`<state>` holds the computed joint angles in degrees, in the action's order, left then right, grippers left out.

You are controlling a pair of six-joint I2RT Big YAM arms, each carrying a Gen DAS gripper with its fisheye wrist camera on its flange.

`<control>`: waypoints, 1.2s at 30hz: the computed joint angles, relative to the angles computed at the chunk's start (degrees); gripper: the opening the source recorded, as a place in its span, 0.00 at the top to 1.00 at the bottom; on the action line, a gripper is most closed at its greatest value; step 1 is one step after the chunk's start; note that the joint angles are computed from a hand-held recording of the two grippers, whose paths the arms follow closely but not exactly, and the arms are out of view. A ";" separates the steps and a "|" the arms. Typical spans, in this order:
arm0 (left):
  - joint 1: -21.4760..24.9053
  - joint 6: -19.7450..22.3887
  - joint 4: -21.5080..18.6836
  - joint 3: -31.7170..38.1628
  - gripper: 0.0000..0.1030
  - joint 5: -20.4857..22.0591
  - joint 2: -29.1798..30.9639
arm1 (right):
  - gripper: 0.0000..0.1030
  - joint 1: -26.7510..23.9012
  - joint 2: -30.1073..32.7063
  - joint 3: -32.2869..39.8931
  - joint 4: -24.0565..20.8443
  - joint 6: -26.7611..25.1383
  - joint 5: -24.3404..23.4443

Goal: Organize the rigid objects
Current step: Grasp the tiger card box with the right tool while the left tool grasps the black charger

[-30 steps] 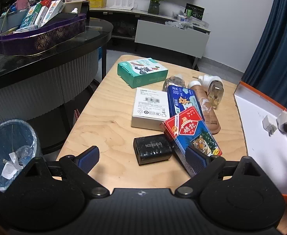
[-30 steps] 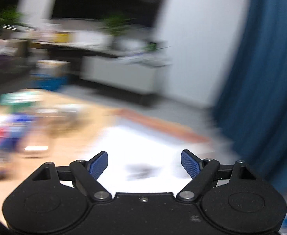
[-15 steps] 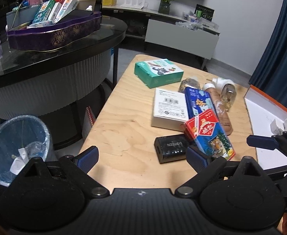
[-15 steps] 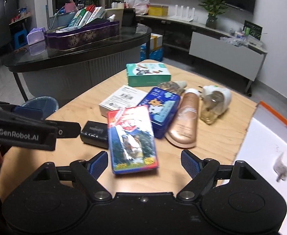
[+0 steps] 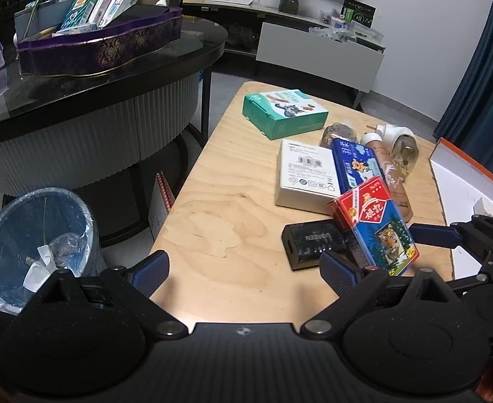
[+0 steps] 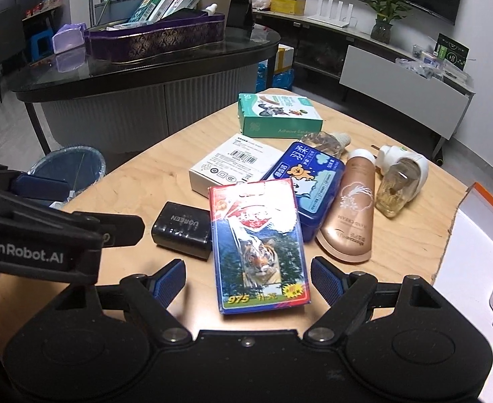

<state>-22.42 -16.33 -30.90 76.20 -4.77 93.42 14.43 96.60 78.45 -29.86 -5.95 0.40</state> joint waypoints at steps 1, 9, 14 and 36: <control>0.12 -0.11 0.00 -0.05 0.04 0.15 -0.01 | 0.06 0.09 0.34 0.35 -0.27 -0.19 0.07; 0.44 -0.33 0.09 -0.11 0.04 0.97 0.05 | 0.18 -0.70 3.23 3.09 -1.95 2.09 -1.44; 0.44 0.32 0.97 -0.22 0.04 1.75 0.19 | 0.31 -2.32 1.42 0.82 -0.97 6.18 -4.17; -1.59 21.85 10.70 1.44 0.45 8.98 6.58 | 0.31 -5.59 -9.78 -9.96 -0.58 15.02 -4.85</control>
